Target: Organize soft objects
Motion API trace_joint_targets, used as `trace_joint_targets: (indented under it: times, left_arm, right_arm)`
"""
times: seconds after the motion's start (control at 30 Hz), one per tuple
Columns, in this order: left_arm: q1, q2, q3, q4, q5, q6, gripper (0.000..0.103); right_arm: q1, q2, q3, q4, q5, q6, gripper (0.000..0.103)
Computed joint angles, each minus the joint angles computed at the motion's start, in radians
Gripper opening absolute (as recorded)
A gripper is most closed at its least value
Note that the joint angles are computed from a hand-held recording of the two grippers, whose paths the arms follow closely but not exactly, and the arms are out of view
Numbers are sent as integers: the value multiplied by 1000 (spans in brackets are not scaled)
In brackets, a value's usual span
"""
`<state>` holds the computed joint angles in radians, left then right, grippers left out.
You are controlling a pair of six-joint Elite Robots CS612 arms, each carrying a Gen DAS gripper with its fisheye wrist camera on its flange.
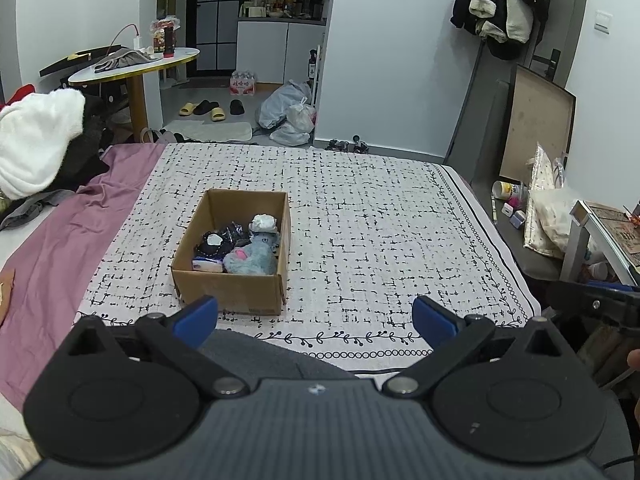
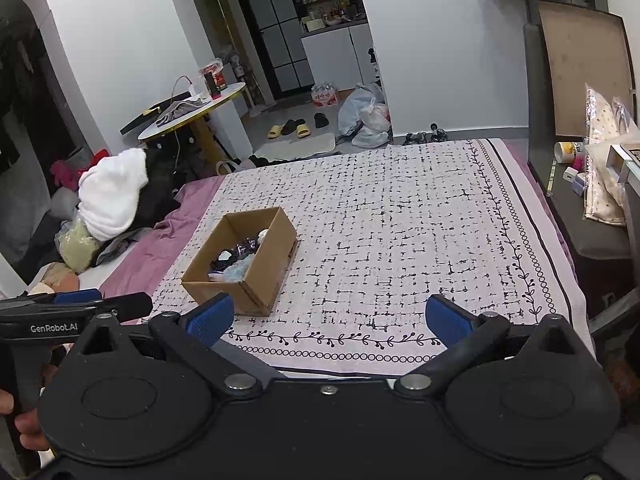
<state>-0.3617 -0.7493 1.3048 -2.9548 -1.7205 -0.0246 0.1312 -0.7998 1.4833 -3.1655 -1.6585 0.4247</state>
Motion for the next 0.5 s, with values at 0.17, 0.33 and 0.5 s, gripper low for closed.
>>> trace_joint_targets:
  times: [0.17,0.33,0.5]
  left_arm:
    - [1,1,-1,1,-2,-1,103]
    - [1,0,2,-1,-4,3,103]
    - [1,0,4,-3,-11,9,103]
  right_arm:
    - [1,0,-1,0,1,-5,103]
    - [0,0,-2,5,7,1,103]
    - [0,1,-2,2,12,-3,103]
